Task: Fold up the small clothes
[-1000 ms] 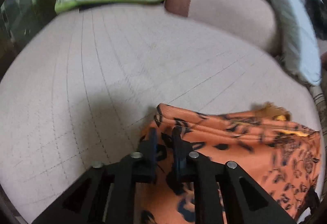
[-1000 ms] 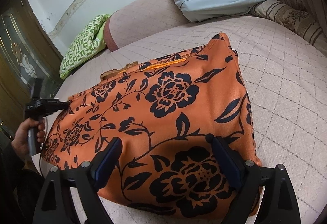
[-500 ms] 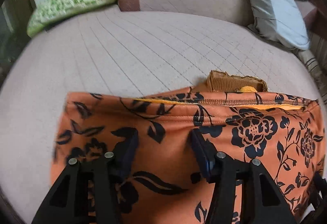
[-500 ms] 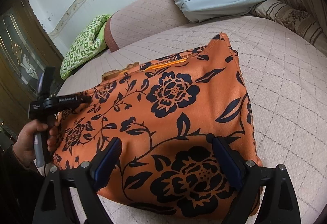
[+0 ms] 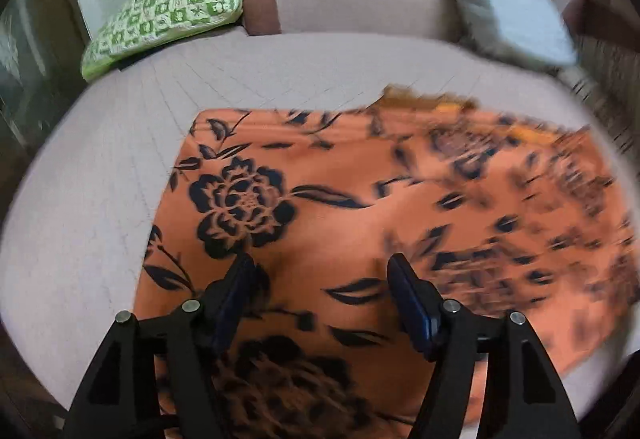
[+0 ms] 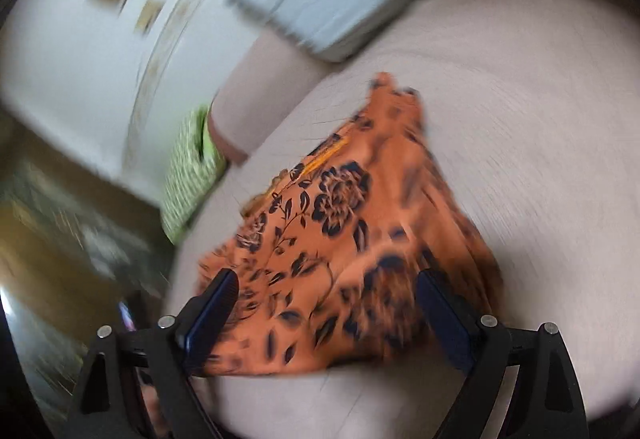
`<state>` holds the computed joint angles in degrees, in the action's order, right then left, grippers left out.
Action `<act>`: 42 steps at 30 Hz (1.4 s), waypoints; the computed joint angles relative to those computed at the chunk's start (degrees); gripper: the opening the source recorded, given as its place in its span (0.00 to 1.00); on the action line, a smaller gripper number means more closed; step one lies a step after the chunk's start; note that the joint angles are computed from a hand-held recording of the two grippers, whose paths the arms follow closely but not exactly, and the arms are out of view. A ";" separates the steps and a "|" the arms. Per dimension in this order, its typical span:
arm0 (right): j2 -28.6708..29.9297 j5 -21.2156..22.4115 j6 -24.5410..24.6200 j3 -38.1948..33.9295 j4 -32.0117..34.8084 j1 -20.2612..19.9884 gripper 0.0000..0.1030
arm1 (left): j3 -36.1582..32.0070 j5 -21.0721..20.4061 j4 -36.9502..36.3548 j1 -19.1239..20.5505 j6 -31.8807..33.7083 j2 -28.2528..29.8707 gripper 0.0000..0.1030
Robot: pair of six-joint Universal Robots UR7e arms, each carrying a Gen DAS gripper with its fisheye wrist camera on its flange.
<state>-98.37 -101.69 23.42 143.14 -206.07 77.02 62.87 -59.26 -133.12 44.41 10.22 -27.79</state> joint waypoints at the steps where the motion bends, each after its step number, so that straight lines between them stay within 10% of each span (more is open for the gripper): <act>1: -0.70 0.35 2.29 1.48 0.39 -0.27 0.89 | 0.94 -2.31 -1.23 -0.07 -0.55 -0.91 0.68; 12: 1.63 2.59 15.25 1.64 -3.84 -5.44 0.90 | 5.88 -9.05 -3.32 0.48 -2.90 -1.82 0.75; 18: 2.07 -1.77 12.78 -1.54 -0.55 -2.90 0.84 | 8.50 -13.82 -9.56 -0.09 0.53 -3.42 0.78; 22: 5.25 -5.75 10.58 -3.40 -1.37 -1.18 0.85 | 8.06 -6.08 -6.56 -1.65 3.70 -0.53 0.80; 27: 4.73 -4.21 9.24 -4.56 -0.10 -0.89 0.74 | 13.33 -13.26 -17.25 -2.78 8.97 -4.42 0.79; 32: 6.31 -6.92 9.62 -5.12 0.13 -0.94 0.74 | 7.83 -5.89 -7.46 -2.05 5.95 0.76 0.82; 33: 6.07 -9.00 8.12 -6.56 3.93 0.28 0.67 | 8.92 -4.03 -9.63 -3.01 8.08 0.78 0.77; 34: 5.77 -10.00 6.86 -8.24 8.54 1.07 0.17 | 9.01 -4.45 -9.45 -3.22 8.50 0.54 0.71; 35: 5.91 -10.92 5.86 -10.00 12.10 2.12 0.08 | 9.11 -5.78 -9.26 -3.25 8.42 0.06 0.61; 39: 10.16 -21.93 -1.33 -17.15 15.47 11.54 0.08 | 7.02 -12.88 -8.92 -0.71 -1.02 -2.99 0.46; 42: 16.48 -28.70 -9.18 -24.79 15.71 19.45 0.08 | 6.77 -8.94 -16.68 1.24 -6.20 -5.08 0.49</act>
